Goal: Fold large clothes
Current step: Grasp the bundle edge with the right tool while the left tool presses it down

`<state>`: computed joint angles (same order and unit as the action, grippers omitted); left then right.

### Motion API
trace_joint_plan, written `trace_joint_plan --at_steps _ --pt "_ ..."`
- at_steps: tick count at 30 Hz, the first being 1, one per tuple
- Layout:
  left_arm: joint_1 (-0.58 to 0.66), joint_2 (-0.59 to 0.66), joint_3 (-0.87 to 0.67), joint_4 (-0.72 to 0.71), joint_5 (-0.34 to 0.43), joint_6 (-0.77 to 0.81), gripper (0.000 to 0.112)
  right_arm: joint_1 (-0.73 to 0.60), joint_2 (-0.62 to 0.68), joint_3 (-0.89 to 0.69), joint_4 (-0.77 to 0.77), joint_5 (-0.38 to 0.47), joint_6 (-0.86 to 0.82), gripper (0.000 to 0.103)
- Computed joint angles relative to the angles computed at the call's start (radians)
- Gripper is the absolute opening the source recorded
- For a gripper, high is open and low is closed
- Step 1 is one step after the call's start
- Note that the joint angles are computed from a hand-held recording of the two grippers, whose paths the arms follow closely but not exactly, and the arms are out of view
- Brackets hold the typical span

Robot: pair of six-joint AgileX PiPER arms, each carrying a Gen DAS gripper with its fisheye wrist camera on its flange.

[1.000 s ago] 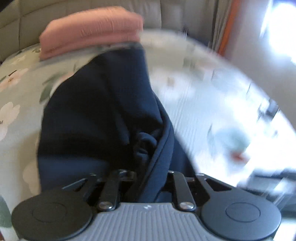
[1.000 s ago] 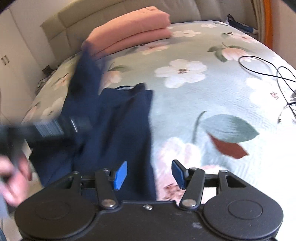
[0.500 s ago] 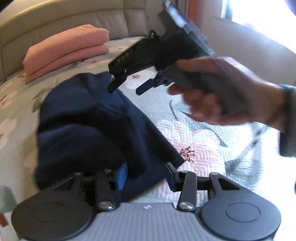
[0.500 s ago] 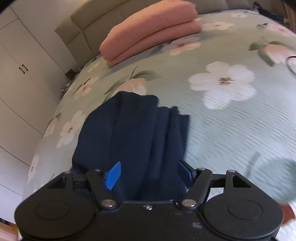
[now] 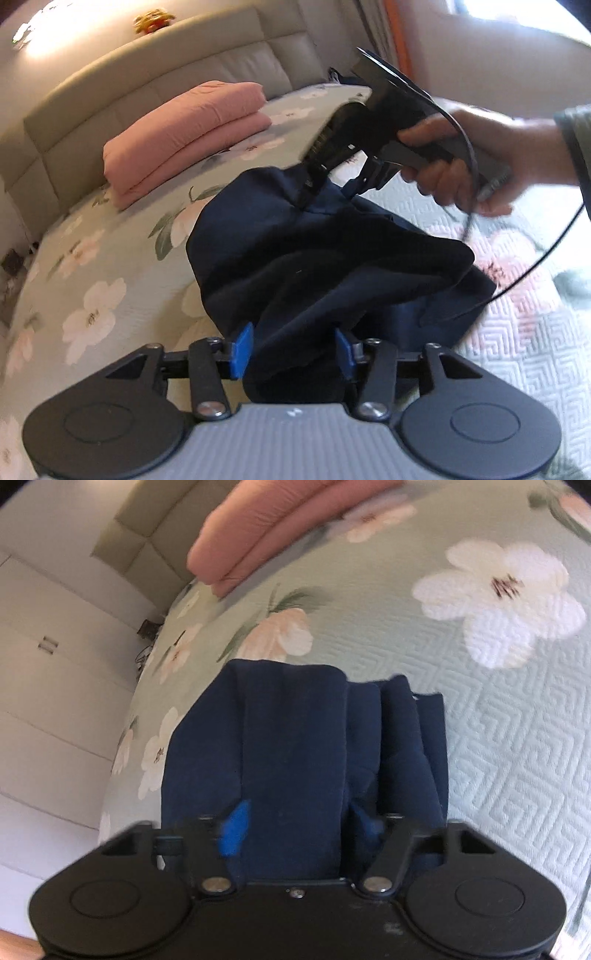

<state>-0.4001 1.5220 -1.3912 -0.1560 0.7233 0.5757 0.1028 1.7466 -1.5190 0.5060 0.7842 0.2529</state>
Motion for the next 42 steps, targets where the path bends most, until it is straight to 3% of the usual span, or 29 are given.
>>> trace_joint_plan --at_steps 3,7,8,9,12,14,17,19,22,24,26,29,32,34,35,36,37,38,39,42 --pt "0.046 0.013 -0.007 -0.099 0.021 0.076 0.050 0.058 -0.011 -0.024 -0.150 -0.002 0.067 0.039" --pt "0.095 0.121 -0.070 -0.307 0.272 0.159 0.052 0.102 -0.015 -0.055 -0.273 0.025 0.111 0.037" --pt "0.075 0.130 -0.068 -0.304 0.315 0.178 0.036 0.103 -0.022 -0.054 -0.283 0.039 0.121 0.037" --pt "0.057 0.145 -0.080 -0.278 0.363 0.170 0.010 0.102 -0.034 -0.049 -0.291 0.054 0.124 0.037" --pt "0.025 0.094 0.010 -0.193 0.337 0.129 0.012 0.120 -0.120 -0.003 -0.339 0.117 0.108 0.037" --pt "0.073 0.037 0.048 -0.236 0.348 0.161 0.012 0.138 -0.200 0.055 -0.336 0.156 0.086 0.037" --pt "0.184 -0.022 0.025 -0.371 0.418 0.218 0.014 0.158 -0.341 0.181 -0.276 0.181 0.081 0.057" --pt "0.197 -0.044 -0.005 -0.365 0.399 0.213 0.018 0.147 -0.412 0.255 -0.192 0.183 0.079 0.072" --pt "0.176 -0.037 -0.048 -0.355 0.342 0.229 0.038 0.100 -0.457 0.332 -0.069 0.160 0.057 0.082" --pt "0.128 -0.008 -0.076 -0.329 0.314 0.222 0.059 0.073 -0.440 0.345 -0.030 0.148 0.061 0.083" --pt "0.067 0.020 -0.093 -0.289 0.286 0.217 0.064 0.003 -0.410 0.371 0.101 0.128 -0.005 0.083" --pt "-0.042 0.066 -0.112 -0.212 0.251 0.171 0.066 -0.059 -0.380 0.407 0.228 0.100 -0.060 0.083" --pt "-0.135 0.092 -0.093 -0.083 0.166 0.106 0.063 -0.070 -0.326 0.421 0.305 0.071 -0.099 0.083" --pt "-0.176 0.117 -0.095 -0.017 0.148 0.064 0.058 -0.063 -0.287 0.424 0.341 0.061 -0.119 0.084" --pt "-0.187 0.122 -0.088 -0.005 0.138 0.062 0.048 -0.066 -0.269 0.429 0.386 0.063 -0.161 0.084" --pt "-0.188 0.128 -0.089 -0.015 0.149 0.075 0.025 -0.063 -0.262 0.434 0.430 0.060 -0.199 0.082" --pt "-0.184 0.139 -0.098 -0.030 0.171 0.087 0.011 -0.044 -0.275 0.441 0.444 0.022 -0.211 0.065" --pt "-0.188 0.147 -0.102 -0.025 0.180 0.073 0.007 -0.024 -0.290 0.430 0.419 0.001 -0.204 0.051" --pt "-0.201 0.136 -0.078 -0.004 0.151 0.048 0.006 -0.002 -0.291 0.397 0.354 0.001 -0.176 0.027" --pt "-0.197 0.117 -0.072 -0.071 0.116 0.037 0.004 0.052 -0.310 0.320 0.171 -0.005 -0.078 0.020"
